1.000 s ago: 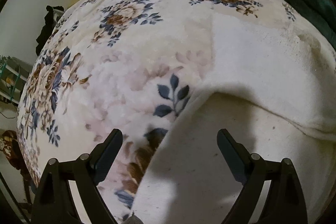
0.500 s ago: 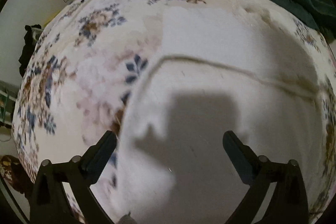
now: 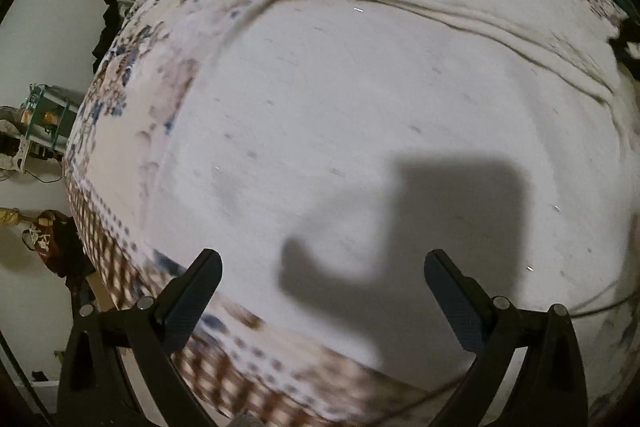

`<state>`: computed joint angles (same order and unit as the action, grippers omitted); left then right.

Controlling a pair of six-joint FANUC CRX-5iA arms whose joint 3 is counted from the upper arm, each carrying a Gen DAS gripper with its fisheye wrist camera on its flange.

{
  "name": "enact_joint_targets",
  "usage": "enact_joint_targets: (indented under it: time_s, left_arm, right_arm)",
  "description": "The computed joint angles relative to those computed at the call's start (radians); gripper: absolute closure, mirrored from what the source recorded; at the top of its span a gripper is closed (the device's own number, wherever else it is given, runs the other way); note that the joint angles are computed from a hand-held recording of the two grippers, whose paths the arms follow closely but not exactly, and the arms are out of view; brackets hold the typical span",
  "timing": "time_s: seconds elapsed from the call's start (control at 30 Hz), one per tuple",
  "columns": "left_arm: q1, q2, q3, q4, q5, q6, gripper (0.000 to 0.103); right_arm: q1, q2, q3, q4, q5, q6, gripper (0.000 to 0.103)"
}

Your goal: Fold small clothes

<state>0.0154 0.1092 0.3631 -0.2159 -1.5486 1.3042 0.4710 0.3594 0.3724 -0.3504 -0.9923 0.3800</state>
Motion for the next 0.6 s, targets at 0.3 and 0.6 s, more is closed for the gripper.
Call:
enact_joint_targets:
  time_s: [0.3, 0.6]
  left_arm:
    - [-0.088, -0.02, -0.029, 0.01, -0.028, 0.045, 0.0]
    - [-0.099, -0.038, -0.073, 0.219, -0.164, -0.017, 0.0]
  right_arm:
    - [-0.012, 0.086, 0.144, 0.115, -0.18, 0.065, 0.095]
    - [-0.031, -0.01, 0.18, -0.101, -0.475, 0.122, 0.055]
